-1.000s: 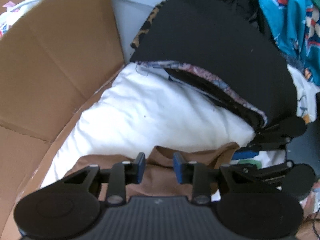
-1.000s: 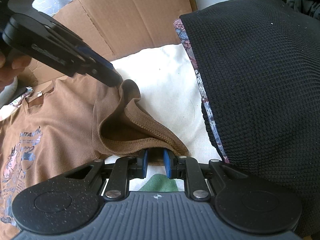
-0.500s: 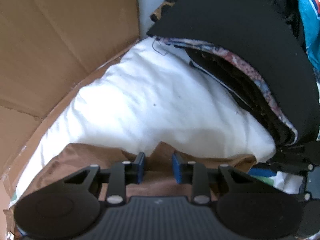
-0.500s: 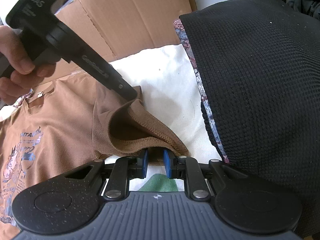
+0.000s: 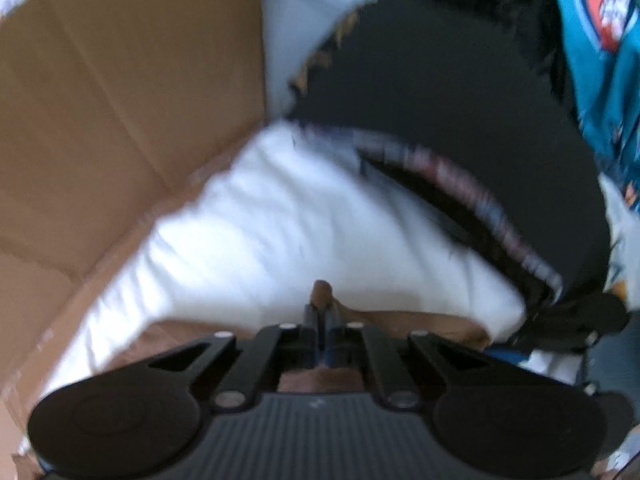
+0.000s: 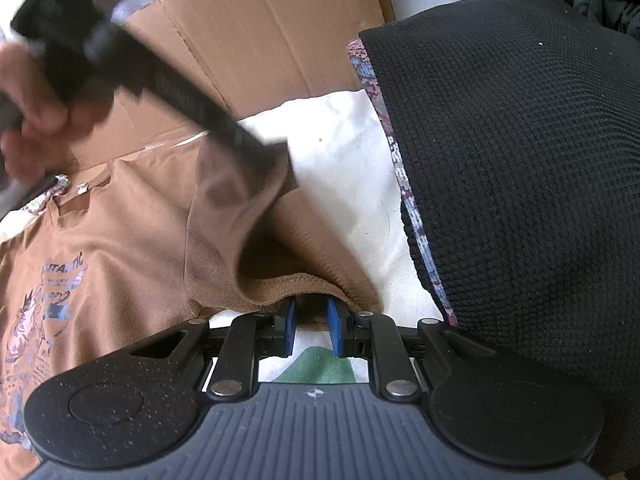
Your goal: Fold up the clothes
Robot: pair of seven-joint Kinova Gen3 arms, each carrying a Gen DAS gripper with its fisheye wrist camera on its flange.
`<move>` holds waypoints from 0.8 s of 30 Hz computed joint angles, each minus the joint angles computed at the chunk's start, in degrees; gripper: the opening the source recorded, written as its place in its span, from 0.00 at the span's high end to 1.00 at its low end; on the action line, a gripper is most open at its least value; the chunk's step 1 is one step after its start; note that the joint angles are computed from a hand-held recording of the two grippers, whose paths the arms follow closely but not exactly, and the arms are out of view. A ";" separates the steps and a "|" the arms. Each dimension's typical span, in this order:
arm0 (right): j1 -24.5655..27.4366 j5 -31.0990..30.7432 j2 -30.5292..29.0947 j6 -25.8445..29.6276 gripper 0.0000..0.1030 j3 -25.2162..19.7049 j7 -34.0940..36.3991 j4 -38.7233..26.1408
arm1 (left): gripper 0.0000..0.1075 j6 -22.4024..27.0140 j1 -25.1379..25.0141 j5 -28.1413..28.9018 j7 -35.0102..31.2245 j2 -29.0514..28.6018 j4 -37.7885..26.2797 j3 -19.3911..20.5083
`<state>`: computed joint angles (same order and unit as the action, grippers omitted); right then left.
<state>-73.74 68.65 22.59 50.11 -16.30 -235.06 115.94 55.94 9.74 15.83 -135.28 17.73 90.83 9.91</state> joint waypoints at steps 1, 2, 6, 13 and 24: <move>0.02 0.08 -0.05 -0.10 0.78 0.02 -0.15 0.08 | 0.98 0.03 -0.57 0.95 -0.93 -0.31 -0.54 0.32; 0.08 0.13 -0.14 -0.26 0.78 0.03 -0.38 0.17 | 0.98 0.01 -0.85 1.54 -1.83 -0.51 -1.05 0.57; 0.39 -0.14 -0.40 -0.63 0.78 -0.01 -0.71 0.21 | 0.98 -0.56 1.49 0.00 -2.99 -0.48 -2.61 1.22; 1.62 -1.99 -1.58 -2.27 0.78 -0.14 0.09 0.25 | 0.96 -7.62 4.49 -0.17 -2.17 0.24 -0.66 1.66; 1.32 -9.72 -2.55 1.27 0.78 0.71 9.73 -3.77 | 0.88 -9.16 0.70 -0.80 -0.78 -0.84 0.31 0.36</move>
<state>-72.42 58.93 20.05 51.38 -15.59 -225.33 112.17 46.78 10.43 15.03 -136.06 16.89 91.15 10.27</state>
